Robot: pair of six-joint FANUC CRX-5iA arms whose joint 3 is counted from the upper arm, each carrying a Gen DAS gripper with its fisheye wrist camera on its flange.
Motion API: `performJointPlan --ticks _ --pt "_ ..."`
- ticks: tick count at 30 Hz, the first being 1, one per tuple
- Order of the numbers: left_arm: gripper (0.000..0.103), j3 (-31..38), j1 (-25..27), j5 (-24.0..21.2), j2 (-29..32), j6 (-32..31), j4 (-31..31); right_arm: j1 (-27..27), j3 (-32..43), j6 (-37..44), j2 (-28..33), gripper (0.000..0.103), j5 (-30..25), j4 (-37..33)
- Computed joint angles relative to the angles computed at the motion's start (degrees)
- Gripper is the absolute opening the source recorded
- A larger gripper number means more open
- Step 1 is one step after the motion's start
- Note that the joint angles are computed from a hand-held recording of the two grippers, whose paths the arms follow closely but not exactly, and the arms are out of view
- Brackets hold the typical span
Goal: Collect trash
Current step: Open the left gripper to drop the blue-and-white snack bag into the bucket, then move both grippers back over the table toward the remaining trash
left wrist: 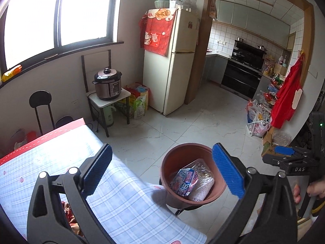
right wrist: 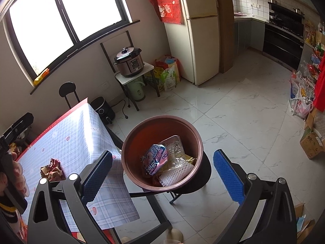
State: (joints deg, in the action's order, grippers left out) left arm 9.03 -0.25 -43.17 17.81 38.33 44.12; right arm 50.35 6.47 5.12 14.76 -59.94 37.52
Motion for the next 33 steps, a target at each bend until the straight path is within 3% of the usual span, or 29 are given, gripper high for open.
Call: performJointPlan --ticks 20,28,33 --pt "0.097 -11.88 18.64 -2.22 -9.41 -3.87 3.55 5.95 24.25 10.07 15.22 0.098 -8.12 -3.69" --pt "0.097 -15.07 26.08 -3.05 -10.94 -3.19 3.59 7.11 39.33 17.75 24.47 0.098 -12.62 -7.62" --pt "0.097 -15.84 30.16 -4.02 -10.78 -1.95 2.07 7.62 53.38 24.45 32.75 0.098 -16.59 -10.86"
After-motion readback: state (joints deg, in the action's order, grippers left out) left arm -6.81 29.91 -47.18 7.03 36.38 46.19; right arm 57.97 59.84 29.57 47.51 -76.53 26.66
